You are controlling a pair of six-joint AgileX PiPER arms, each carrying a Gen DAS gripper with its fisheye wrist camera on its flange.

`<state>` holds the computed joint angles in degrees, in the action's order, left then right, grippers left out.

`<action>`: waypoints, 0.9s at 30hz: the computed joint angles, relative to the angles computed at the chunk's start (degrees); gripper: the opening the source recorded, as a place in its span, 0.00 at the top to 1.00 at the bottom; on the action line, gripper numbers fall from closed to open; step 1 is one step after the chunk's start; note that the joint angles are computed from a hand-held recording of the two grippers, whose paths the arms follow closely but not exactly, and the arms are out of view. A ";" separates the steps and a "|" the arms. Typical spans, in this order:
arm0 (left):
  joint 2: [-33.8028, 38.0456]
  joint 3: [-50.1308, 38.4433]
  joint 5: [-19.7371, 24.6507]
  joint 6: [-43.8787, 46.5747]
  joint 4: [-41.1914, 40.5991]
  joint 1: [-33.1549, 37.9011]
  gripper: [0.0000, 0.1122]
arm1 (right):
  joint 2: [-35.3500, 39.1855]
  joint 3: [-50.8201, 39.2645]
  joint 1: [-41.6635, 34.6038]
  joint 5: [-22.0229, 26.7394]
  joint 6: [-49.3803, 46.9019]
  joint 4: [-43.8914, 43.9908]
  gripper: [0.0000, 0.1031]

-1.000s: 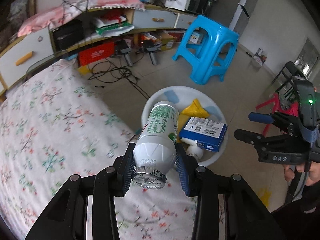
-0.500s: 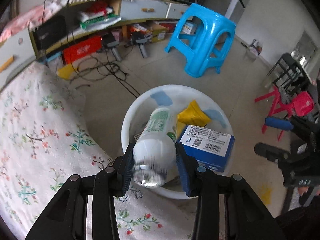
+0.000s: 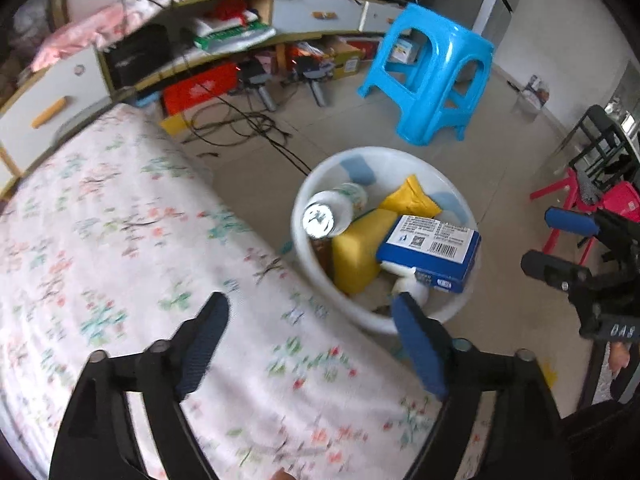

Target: Collect trash

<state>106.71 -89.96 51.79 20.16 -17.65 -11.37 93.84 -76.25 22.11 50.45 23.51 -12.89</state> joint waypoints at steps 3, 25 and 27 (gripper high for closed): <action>-3.99 3.27 1.15 1.03 -1.80 2.43 0.13 | 0.56 -3.17 1.33 2.37 0.63 1.42 0.22; -35.46 28.07 4.91 4.01 -2.21 17.47 0.08 | -3.42 -7.72 29.28 17.51 35.97 -14.99 0.01; -37.68 30.65 3.39 4.24 -2.21 18.45 0.08 | -3.68 -6.31 32.15 17.06 39.27 -16.61 0.01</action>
